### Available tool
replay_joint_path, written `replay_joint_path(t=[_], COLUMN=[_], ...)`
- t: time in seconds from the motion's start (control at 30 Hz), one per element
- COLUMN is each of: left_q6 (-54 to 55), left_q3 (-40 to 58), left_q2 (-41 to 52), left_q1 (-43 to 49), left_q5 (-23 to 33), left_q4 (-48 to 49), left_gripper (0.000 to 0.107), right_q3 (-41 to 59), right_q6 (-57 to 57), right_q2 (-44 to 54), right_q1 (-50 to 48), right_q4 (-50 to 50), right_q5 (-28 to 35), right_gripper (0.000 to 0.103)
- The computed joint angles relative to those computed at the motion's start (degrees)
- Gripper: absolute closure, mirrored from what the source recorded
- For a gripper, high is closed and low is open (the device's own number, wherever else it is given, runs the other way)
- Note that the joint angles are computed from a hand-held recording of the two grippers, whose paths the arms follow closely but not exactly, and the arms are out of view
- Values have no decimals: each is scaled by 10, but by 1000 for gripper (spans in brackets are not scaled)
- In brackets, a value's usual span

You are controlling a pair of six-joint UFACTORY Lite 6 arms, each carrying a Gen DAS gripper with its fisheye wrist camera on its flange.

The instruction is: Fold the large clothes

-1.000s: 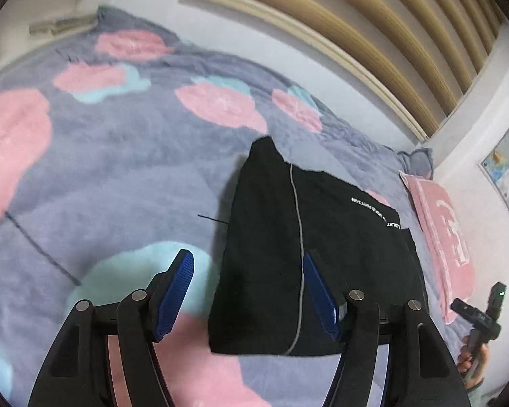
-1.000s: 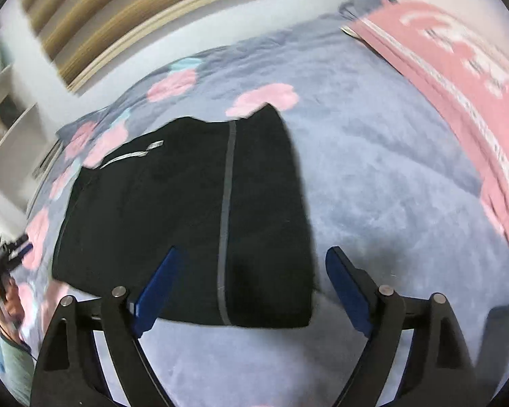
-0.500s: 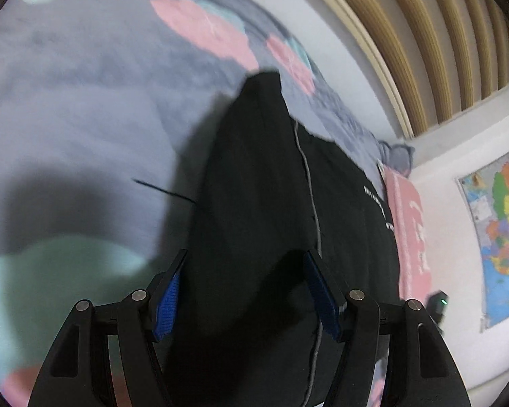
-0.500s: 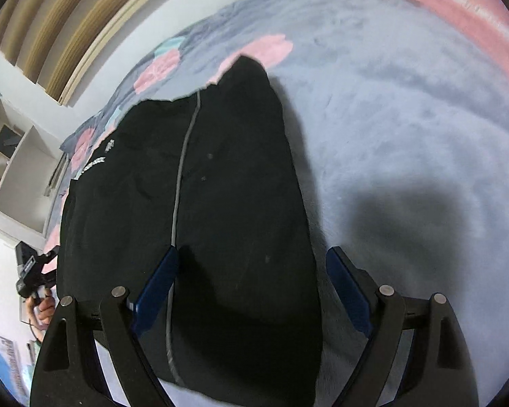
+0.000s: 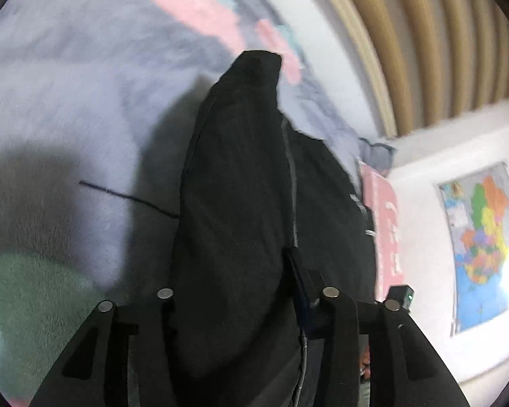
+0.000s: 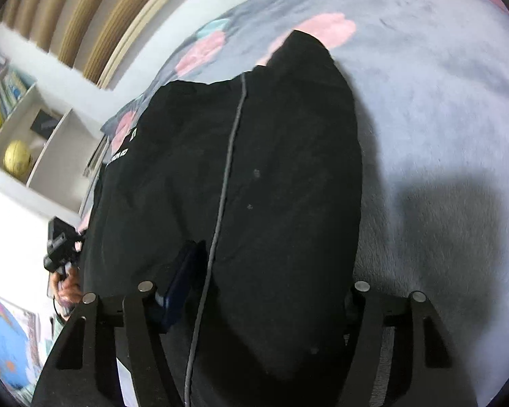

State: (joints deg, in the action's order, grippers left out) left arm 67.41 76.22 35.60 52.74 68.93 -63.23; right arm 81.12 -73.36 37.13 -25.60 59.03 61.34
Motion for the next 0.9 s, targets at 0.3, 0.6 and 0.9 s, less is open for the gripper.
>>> replay_joint_path(t=[0.3, 0.6, 0.9], left_q6=[-79, 60, 44], left_q3=[58, -173, -266], left_q2=[68, -202, -532], left_q1=[-37, 0, 244], left_q5=[-11, 6, 298], left_q4=[0, -65, 54], left_gripper=[39, 74, 74], right_q3=[118, -71, -249], right_q6=[78, -32, 8], right_q2=[113, -92, -436], right_q1=[33, 24, -103], right_q4=[6, 54, -32], right_q5=[50, 19, 184], right_gripper=[23, 63, 64])
